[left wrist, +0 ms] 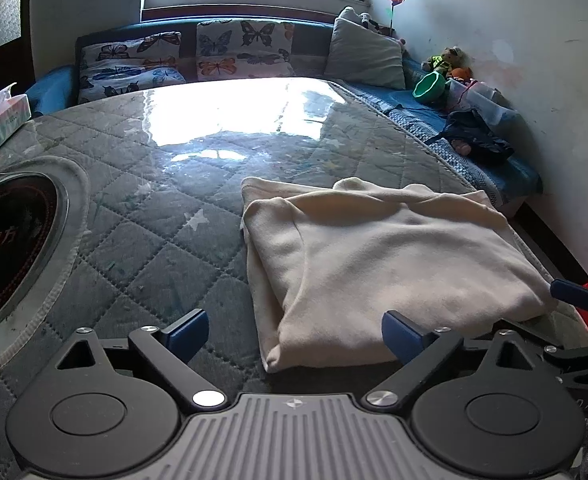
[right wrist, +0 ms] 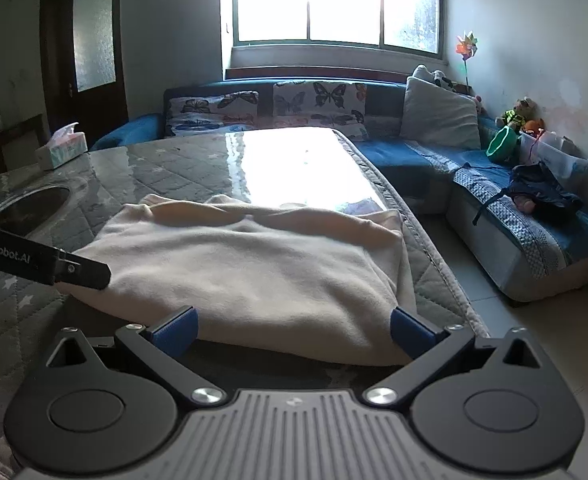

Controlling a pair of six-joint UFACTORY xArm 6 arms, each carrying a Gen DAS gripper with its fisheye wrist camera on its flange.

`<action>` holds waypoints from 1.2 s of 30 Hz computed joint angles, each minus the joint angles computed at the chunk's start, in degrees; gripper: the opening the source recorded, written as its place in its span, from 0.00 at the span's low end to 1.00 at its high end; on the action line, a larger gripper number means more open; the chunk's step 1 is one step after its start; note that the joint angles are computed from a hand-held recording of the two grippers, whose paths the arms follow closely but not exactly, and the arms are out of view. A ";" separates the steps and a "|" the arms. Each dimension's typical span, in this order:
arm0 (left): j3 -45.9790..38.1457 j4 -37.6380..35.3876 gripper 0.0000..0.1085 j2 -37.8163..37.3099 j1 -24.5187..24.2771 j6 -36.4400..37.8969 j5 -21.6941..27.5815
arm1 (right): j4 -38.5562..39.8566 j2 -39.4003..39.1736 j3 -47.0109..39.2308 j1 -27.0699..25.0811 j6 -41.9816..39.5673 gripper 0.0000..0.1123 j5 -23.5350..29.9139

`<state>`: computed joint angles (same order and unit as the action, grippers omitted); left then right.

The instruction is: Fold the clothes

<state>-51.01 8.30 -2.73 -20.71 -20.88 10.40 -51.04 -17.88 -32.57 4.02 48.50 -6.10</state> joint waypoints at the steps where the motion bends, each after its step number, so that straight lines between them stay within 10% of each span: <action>1: 0.32 0.57 0.92 -0.32 -0.05 -0.53 -0.08 | 0.32 -0.18 0.19 0.06 -0.16 0.92 -0.06; 13: 4.50 -3.97 0.95 -4.60 -1.18 3.82 0.16 | 19.90 -5.39 5.75 4.67 -15.23 0.92 2.66; 36: 9.00 -4.20 0.95 -9.55 -3.15 3.70 1.72 | 17.90 -10.37 7.89 6.22 -10.60 0.92 7.33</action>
